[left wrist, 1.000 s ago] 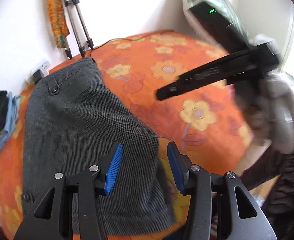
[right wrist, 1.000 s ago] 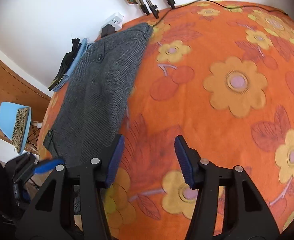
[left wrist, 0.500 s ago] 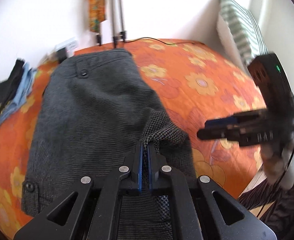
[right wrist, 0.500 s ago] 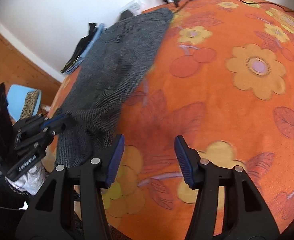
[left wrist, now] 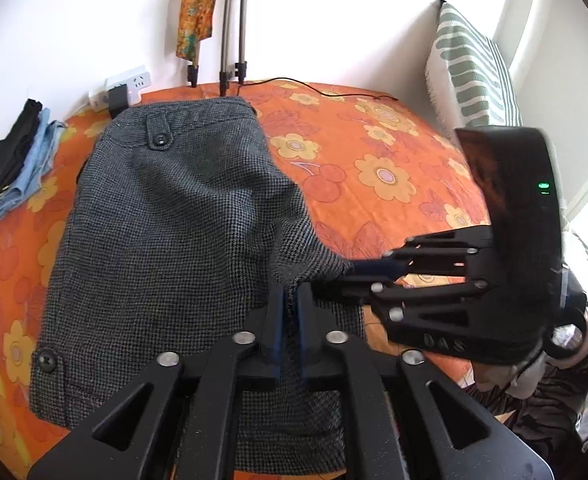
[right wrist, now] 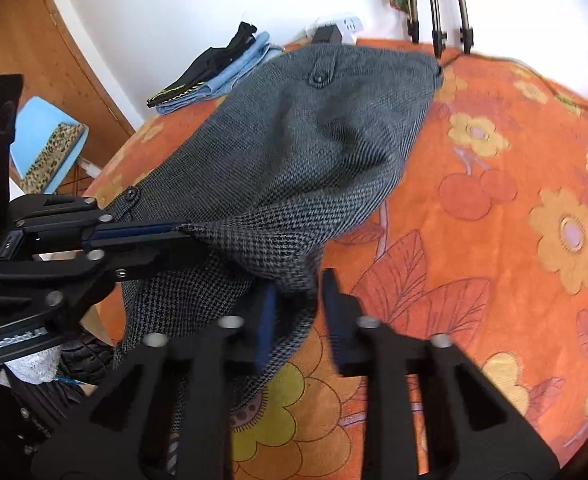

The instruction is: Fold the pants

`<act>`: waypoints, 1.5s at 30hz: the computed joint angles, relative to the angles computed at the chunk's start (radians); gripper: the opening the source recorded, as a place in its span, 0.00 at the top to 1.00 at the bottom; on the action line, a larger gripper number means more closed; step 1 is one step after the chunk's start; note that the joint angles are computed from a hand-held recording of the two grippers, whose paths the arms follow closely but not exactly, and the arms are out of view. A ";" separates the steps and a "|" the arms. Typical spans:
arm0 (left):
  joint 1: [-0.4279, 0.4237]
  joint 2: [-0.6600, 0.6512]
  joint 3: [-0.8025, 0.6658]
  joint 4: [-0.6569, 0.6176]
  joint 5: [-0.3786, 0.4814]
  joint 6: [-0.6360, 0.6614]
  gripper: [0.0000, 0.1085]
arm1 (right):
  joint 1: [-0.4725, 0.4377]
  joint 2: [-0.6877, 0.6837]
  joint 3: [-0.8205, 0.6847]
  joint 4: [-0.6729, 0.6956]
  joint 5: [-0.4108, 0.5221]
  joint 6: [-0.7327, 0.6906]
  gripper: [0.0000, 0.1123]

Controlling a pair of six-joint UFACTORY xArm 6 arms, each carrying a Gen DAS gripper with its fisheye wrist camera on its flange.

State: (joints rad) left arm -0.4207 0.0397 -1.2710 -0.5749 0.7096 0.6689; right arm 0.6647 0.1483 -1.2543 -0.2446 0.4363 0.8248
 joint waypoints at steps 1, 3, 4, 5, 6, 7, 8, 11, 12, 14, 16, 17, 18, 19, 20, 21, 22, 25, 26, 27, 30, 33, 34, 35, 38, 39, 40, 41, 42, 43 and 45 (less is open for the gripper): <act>0.002 -0.005 0.002 -0.004 0.008 0.010 0.82 | -0.003 -0.011 0.016 -0.004 0.010 0.018 0.91; 0.005 -0.026 0.020 -0.041 0.025 0.065 0.78 | -0.019 -0.052 0.082 0.027 -0.018 0.052 0.92; 0.004 -0.035 0.030 -0.053 0.031 0.089 0.78 | -0.027 -0.067 0.117 0.080 -0.051 0.035 0.92; 0.002 -0.043 0.042 -0.067 0.045 0.117 0.78 | -0.036 -0.086 0.164 0.170 -0.100 -0.006 0.92; -0.001 -0.048 0.051 -0.066 0.056 0.127 0.78 | -0.039 -0.093 0.187 0.217 -0.117 -0.031 0.92; -0.009 -0.049 0.060 -0.056 0.066 0.131 0.78 | -0.039 -0.092 0.191 0.223 -0.120 -0.035 0.92; -0.019 -0.046 0.068 -0.035 0.080 0.134 0.78 | -0.037 -0.088 0.191 0.216 -0.113 -0.034 0.92; -0.040 -0.043 0.094 -0.002 0.104 0.139 0.78 | -0.037 -0.093 0.192 0.221 -0.110 -0.052 0.91; -0.047 -0.042 0.103 0.008 0.114 0.143 0.78 | -0.040 -0.101 0.200 0.240 -0.117 -0.067 0.91; -0.066 -0.048 0.131 0.033 0.106 0.152 0.78 | -0.045 -0.114 0.207 0.231 -0.115 -0.063 0.90; -0.087 -0.073 0.176 0.043 0.049 0.176 0.77 | -0.043 -0.127 0.210 0.209 -0.100 -0.061 0.90; -0.089 -0.076 0.181 0.045 0.044 0.180 0.77 | -0.042 -0.133 0.212 0.202 -0.097 -0.063 0.90; -0.088 -0.077 0.182 0.040 0.046 0.182 0.77 | -0.039 -0.140 0.212 0.186 -0.086 -0.061 0.90; -0.083 -0.075 0.177 0.032 0.055 0.181 0.77 | -0.037 -0.147 0.212 0.176 -0.079 -0.059 0.90; -0.076 -0.074 0.170 0.025 0.072 0.178 0.77 | -0.039 -0.150 0.208 0.178 -0.071 -0.065 0.90; -0.068 -0.077 0.162 0.015 0.092 0.181 0.77 | -0.039 -0.161 0.213 0.180 -0.068 -0.069 0.89; -0.060 -0.084 0.158 0.007 0.106 0.187 0.77 | -0.040 -0.171 0.218 0.184 -0.066 -0.073 0.89; -0.033 -0.117 0.158 -0.033 0.121 0.213 0.73 | -0.055 -0.221 0.251 0.102 -0.083 -0.001 0.86; -0.022 -0.128 0.158 -0.047 0.114 0.214 0.73 | -0.067 -0.242 0.267 0.074 -0.104 0.040 0.80; -0.009 -0.133 0.154 -0.061 0.110 0.215 0.73 | -0.079 -0.255 0.276 0.050 -0.121 0.076 0.76; 0.023 -0.110 0.105 -0.059 0.077 0.176 0.73 | -0.114 -0.245 0.255 0.008 -0.141 0.144 0.65; 0.044 -0.069 0.048 -0.036 0.041 0.115 0.73 | -0.152 -0.189 0.187 0.064 -0.130 0.113 0.60; 0.049 -0.052 0.026 -0.025 0.030 0.090 0.73 | -0.168 -0.169 0.166 0.097 -0.139 0.094 0.57; 0.053 -0.030 0.001 -0.008 0.015 0.055 0.73 | -0.182 -0.157 0.155 0.134 -0.153 0.072 0.53; 0.065 0.040 -0.081 0.046 0.006 -0.017 0.73 | -0.224 -0.078 0.072 0.285 -0.180 -0.043 0.49; 0.066 0.071 -0.114 0.083 -0.014 -0.049 0.73 | -0.238 -0.041 0.027 0.324 -0.170 -0.082 0.49; 0.070 0.097 -0.142 0.104 -0.022 -0.072 0.73 | -0.249 -0.012 -0.011 0.343 -0.159 -0.104 0.45; 0.075 0.133 -0.186 0.119 -0.014 -0.090 0.73 | -0.260 0.017 -0.048 0.345 -0.147 -0.106 0.43; 0.078 0.167 -0.227 0.141 -0.012 -0.108 0.73 | -0.269 0.044 -0.079 0.360 -0.144 -0.118 0.42; 0.077 0.194 -0.254 0.174 -0.028 -0.135 0.73 | -0.280 0.087 -0.127 0.417 -0.142 -0.164 0.41; 0.082 0.259 -0.324 0.210 -0.030 -0.174 0.73 | -0.292 0.157 -0.209 0.529 -0.128 -0.255 0.41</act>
